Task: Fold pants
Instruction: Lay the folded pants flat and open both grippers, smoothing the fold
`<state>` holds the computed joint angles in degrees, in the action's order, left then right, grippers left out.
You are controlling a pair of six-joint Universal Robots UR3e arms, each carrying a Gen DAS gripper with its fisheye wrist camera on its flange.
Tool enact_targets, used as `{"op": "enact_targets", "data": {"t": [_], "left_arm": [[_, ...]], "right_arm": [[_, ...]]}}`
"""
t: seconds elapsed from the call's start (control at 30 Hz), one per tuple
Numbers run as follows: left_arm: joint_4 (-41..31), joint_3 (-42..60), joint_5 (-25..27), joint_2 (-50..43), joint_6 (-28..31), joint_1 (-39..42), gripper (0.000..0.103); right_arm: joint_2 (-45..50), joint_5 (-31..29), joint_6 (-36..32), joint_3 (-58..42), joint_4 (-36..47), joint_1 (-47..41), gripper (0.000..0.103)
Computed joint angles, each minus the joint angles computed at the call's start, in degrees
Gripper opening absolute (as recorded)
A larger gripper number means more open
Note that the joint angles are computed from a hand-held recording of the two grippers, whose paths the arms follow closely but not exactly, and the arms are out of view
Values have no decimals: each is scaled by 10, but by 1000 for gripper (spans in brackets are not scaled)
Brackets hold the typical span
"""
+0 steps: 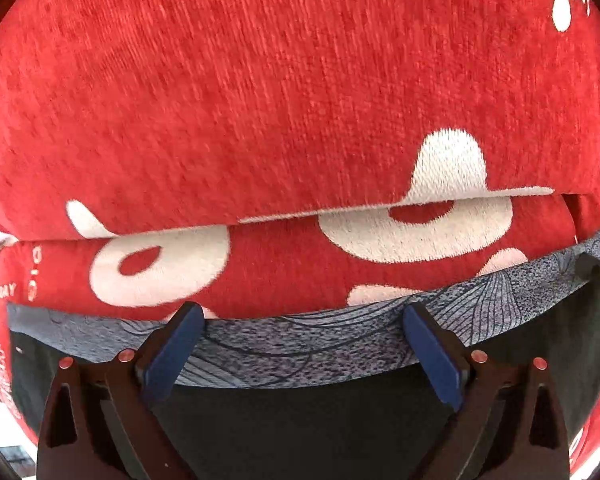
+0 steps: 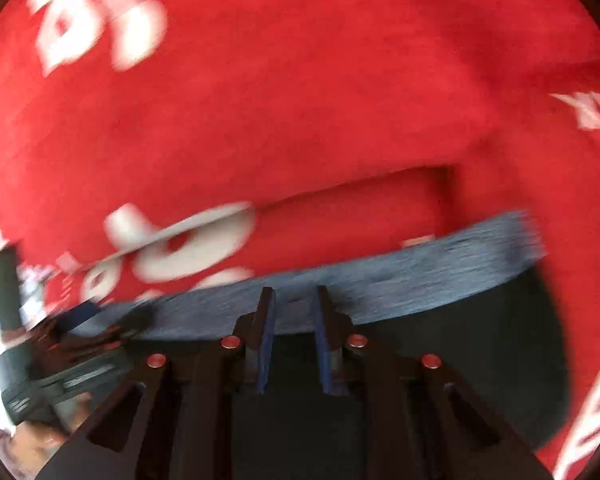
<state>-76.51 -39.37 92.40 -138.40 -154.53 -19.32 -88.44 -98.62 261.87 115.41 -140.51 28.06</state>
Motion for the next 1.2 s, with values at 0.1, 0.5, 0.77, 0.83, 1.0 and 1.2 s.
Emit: {"op": "enact_targets", "data": {"t": [0.1, 0.5, 0.77, 0.83, 1.0, 1.2], "left_arm": [[-21, -4, -6, 27, 20, 6, 100], [-31, -353, 11, 300, 90, 44, 100], [-65, -407, 20, 363, 89, 58, 100], [-60, -429, 17, 383, 96, 59, 100], [-63, -418, 10, 373, 108, 69, 100], [-95, -400, 7, 378, 122, 91, 100]], "right_arm": [[-96, 6, 61, 74, 14, 1, 26], [-31, -28, 335, -2, -53, 231, 35], [59, -35, 435, -123, -3, 315, 48], [70, -29, 440, -141, 5, 318, 49], [99, -30, 448, -209, 51, 327, 49], [135, -18, 425, -274, 77, 315, 50]]}}
